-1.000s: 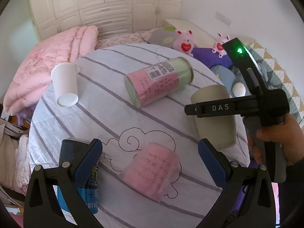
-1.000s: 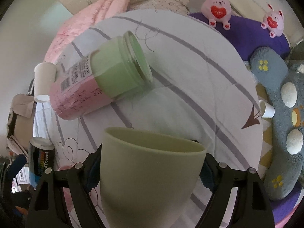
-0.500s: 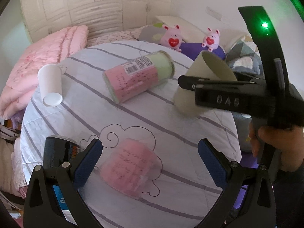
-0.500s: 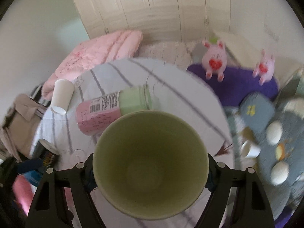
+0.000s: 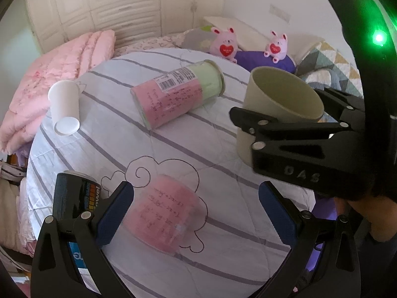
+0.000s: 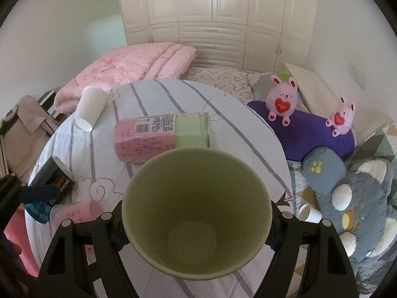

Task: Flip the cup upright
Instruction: 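Lower the upright green cup onto the tablecloth with the right gripper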

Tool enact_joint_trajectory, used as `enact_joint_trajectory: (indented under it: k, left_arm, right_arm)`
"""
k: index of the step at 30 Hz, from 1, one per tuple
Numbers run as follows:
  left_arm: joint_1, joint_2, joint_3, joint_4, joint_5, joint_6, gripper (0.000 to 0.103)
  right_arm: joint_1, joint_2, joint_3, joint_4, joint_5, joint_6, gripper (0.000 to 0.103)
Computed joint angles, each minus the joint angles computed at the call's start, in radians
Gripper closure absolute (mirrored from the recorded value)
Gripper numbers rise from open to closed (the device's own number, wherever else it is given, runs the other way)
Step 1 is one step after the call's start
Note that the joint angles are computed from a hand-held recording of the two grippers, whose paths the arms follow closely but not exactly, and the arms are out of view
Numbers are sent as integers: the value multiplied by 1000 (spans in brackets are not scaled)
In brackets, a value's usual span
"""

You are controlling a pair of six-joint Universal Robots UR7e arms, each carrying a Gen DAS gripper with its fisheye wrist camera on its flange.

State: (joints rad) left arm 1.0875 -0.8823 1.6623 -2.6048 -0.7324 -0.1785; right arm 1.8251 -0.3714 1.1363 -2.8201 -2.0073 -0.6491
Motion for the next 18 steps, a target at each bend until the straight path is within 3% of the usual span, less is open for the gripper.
enact_joint_trajectory:
  k: [18]
  left_arm:
    - [2,-9,11,53,22,-42,1]
  right_arm:
    - [4,5,56,-56,-24,-59,24]
